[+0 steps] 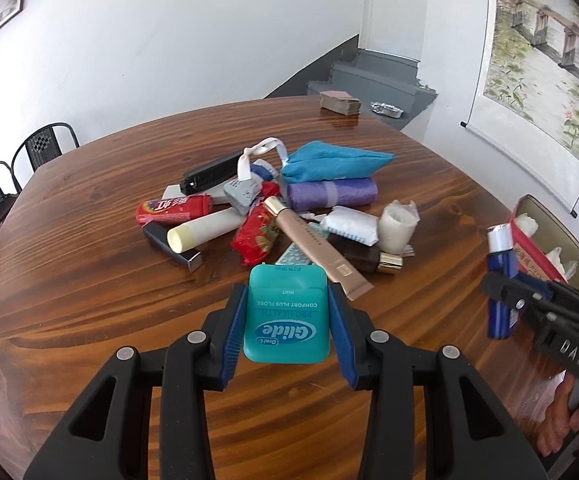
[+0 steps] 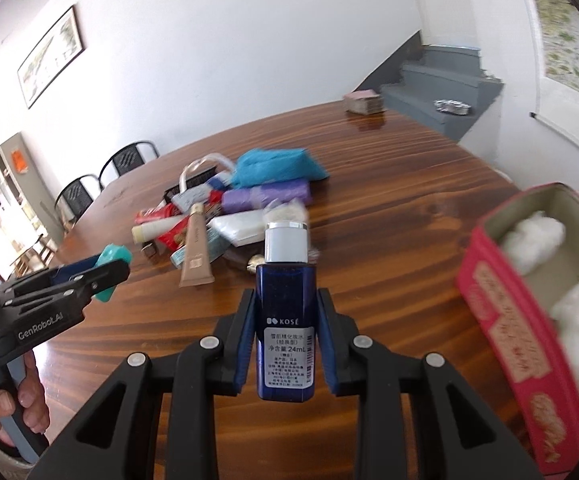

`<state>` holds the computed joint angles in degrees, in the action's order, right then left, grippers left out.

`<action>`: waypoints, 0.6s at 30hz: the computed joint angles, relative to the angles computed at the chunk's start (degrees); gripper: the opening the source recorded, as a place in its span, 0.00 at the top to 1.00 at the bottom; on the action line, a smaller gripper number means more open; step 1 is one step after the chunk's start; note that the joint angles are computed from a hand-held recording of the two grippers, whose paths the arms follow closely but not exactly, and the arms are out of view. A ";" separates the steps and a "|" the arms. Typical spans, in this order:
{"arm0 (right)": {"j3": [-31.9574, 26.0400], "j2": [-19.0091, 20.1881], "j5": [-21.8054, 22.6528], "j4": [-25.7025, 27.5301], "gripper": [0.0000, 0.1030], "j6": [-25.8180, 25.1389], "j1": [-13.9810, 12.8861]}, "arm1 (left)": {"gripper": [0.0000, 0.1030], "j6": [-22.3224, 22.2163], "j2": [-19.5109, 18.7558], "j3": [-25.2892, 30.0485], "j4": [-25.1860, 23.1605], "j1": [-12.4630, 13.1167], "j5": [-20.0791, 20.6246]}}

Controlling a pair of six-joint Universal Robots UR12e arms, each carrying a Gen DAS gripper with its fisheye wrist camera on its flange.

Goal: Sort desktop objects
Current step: 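Carry the Glide box and blue bottle in both tools to the tin box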

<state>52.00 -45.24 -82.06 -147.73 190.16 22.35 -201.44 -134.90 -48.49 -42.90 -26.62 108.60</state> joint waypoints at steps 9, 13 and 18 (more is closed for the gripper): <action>6.96 -4.45 -7.06 -7.14 0.69 1.72 -1.32 | 0.59 0.10 -0.88 1.67 0.15 -0.98 -1.13; 9.34 -5.96 -10.22 -9.91 0.69 2.40 -1.95 | 0.59 0.34 -1.83 3.42 -0.92 -1.42 -1.96; 11.65 -7.46 -14.83 -11.18 0.69 3.44 -2.89 | 0.59 1.11 -3.32 6.19 -1.96 -2.17 -2.26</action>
<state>63.65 -52.70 -96.89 -158.91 193.60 19.46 -200.34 -138.22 -42.31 -44.87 -28.80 106.34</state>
